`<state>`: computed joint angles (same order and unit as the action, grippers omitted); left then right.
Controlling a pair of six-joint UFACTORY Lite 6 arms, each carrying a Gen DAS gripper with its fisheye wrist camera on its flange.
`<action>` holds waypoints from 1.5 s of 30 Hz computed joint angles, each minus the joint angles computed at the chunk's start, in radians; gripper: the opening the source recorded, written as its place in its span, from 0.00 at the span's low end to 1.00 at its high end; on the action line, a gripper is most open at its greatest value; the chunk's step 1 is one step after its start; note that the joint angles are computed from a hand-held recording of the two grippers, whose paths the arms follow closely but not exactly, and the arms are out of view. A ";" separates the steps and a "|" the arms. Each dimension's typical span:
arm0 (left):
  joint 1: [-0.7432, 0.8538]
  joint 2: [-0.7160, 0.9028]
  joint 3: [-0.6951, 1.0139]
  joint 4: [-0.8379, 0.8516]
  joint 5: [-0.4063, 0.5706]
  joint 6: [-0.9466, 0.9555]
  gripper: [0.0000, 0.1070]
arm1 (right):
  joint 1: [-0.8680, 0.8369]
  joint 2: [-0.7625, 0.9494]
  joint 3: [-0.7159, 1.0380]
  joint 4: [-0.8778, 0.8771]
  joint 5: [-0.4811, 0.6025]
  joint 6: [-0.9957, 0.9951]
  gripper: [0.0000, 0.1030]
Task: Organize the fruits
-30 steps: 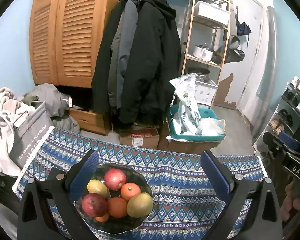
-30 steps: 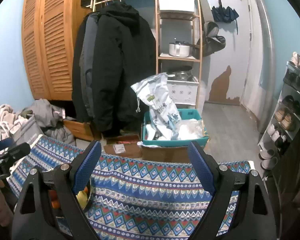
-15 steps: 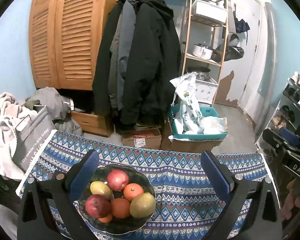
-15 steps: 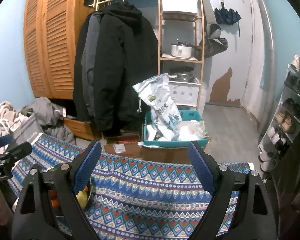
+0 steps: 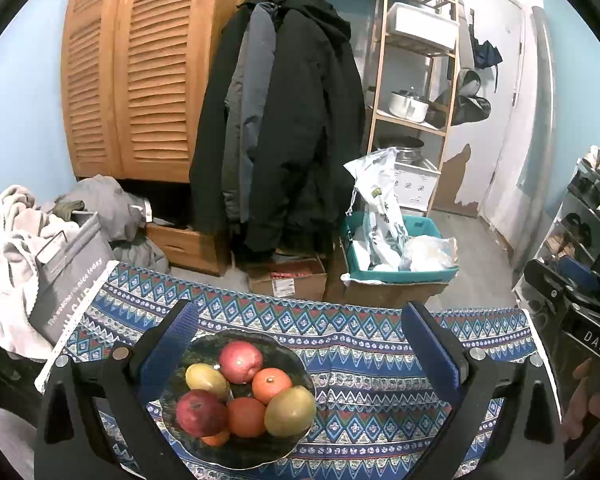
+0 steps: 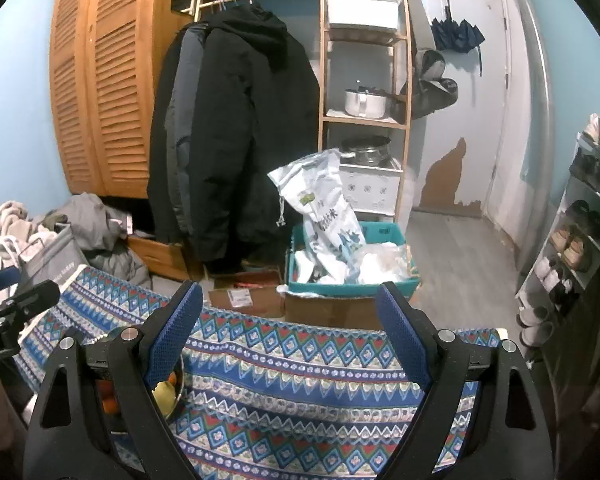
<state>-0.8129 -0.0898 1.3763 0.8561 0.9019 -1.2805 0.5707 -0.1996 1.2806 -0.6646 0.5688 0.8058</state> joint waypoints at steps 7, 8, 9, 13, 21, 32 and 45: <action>-0.010 0.004 0.013 0.002 0.020 0.007 0.95 | 0.004 0.004 0.005 -0.005 0.004 0.002 0.85; -0.012 0.007 0.016 0.003 0.023 0.007 0.95 | 0.005 0.007 0.009 -0.004 0.006 0.000 0.85; -0.013 0.008 0.018 0.006 0.026 0.007 0.95 | 0.006 0.008 0.011 -0.005 0.007 0.000 0.85; -0.017 0.009 0.021 0.010 0.029 0.002 0.95 | 0.007 0.009 0.013 -0.005 0.008 -0.002 0.85; -0.020 0.014 0.030 0.006 0.037 0.000 0.95 | 0.005 0.008 0.011 -0.003 0.006 -0.004 0.85; -0.008 0.015 0.031 -0.004 0.029 0.005 0.95 | 0.006 0.008 0.013 -0.001 0.007 -0.008 0.85; -0.011 0.007 0.019 0.004 0.029 -0.009 0.95 | 0.012 0.009 0.013 -0.011 0.010 0.003 0.85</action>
<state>-0.8241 -0.0828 1.3952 0.8597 0.9309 -1.2891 0.5826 -0.1903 1.2940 -0.6753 0.5792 0.8090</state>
